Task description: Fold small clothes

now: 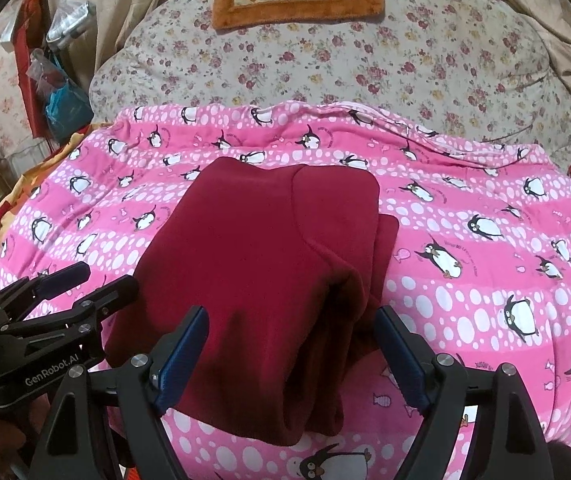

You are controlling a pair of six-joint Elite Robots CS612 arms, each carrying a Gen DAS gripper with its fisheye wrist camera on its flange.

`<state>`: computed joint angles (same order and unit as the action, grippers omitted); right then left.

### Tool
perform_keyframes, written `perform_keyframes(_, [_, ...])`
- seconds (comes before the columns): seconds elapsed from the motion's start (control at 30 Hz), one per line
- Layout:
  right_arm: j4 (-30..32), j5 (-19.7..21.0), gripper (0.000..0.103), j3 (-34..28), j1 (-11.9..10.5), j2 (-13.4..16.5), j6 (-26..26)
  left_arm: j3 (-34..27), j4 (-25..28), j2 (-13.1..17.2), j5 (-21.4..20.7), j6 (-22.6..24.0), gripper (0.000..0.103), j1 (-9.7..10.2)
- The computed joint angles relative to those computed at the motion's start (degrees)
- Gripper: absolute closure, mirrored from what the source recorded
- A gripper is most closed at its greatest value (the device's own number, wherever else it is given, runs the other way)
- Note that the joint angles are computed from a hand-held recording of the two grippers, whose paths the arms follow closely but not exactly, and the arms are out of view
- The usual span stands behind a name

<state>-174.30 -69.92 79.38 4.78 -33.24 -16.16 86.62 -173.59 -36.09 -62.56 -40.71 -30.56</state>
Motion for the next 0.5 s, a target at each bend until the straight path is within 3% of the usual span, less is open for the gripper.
perform_keyframes(0.5, [2.0, -0.1, 0.02, -1.4, 0.1, 0.7, 0.4, -0.5, 0.6, 0.2, -0.2, 0.1, 0.032, 0.13])
